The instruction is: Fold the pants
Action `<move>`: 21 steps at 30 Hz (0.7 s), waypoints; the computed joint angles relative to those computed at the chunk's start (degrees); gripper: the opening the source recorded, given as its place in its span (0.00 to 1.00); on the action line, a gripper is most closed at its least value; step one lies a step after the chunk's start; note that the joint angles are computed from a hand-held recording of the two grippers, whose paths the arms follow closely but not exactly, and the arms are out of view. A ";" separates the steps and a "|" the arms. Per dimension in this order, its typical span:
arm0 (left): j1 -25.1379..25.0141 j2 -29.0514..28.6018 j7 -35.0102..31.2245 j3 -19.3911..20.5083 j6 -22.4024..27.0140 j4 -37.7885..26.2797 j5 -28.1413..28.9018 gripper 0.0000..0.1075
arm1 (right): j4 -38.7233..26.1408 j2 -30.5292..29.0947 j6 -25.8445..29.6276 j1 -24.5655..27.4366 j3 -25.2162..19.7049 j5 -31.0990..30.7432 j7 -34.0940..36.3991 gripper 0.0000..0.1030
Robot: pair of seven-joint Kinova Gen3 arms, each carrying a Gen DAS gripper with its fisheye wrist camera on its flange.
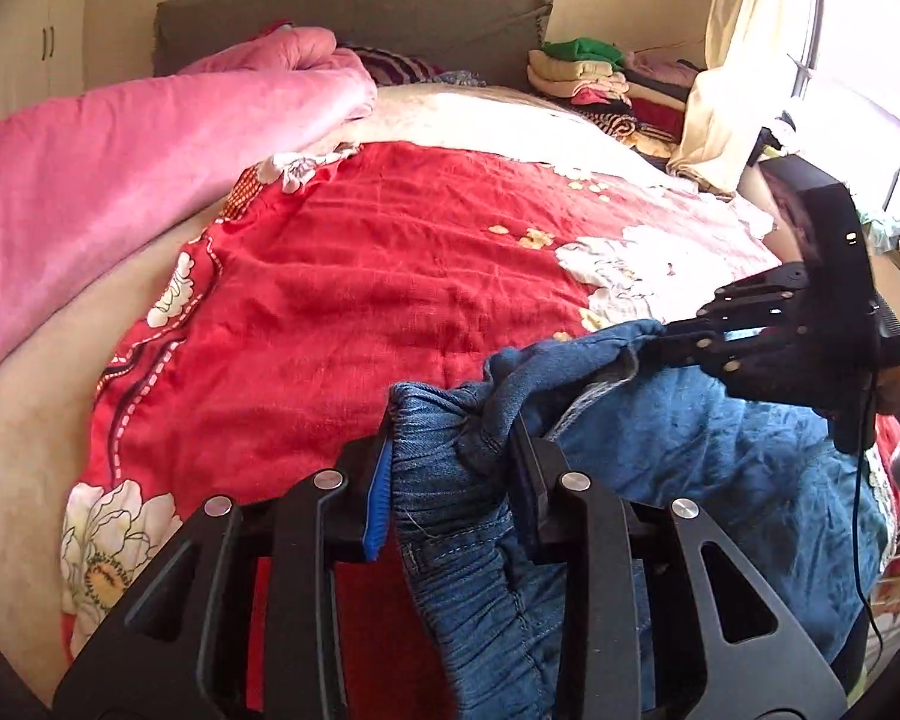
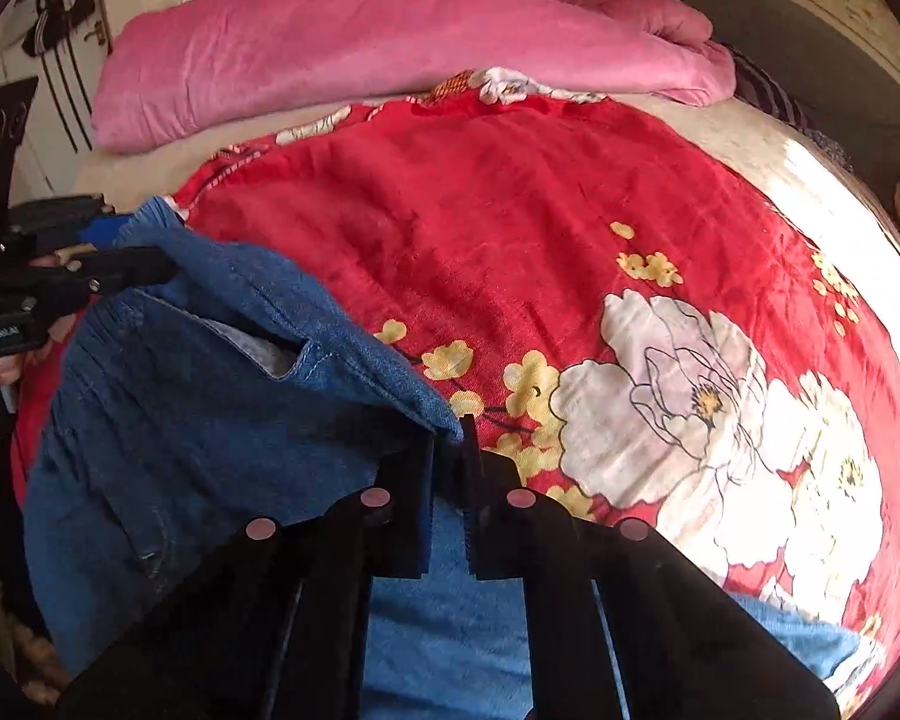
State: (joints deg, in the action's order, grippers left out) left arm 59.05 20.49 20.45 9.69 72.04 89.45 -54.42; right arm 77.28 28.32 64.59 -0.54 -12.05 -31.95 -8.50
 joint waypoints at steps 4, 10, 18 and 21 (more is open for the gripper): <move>3.16 0.24 -0.71 0.66 3.14 -1.51 -3.16 0.22 | 1.96 -3.21 5.28 7.27 -0.35 -7.76 2.59 0.06; 9.48 2.68 -2.68 1.59 9.85 -5.48 -7.39 0.23 | 10.37 -10.69 11.33 14.04 3.76 -14.69 10.70 0.06; 15.28 8.75 -1.09 5.61 17.35 -10.49 -6.08 0.25 | 24.03 -17.14 19.01 19.49 11.75 -13.38 25.16 0.06; 15.27 9.84 3.35 8.73 18.39 -10.26 -5.82 0.27 | 28.60 -17.63 17.68 18.54 14.19 -10.26 26.29 0.06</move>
State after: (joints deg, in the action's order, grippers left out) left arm 74.31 30.34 23.80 18.41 90.43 79.20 -60.25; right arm 105.88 10.69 82.26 18.00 2.14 -42.21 17.79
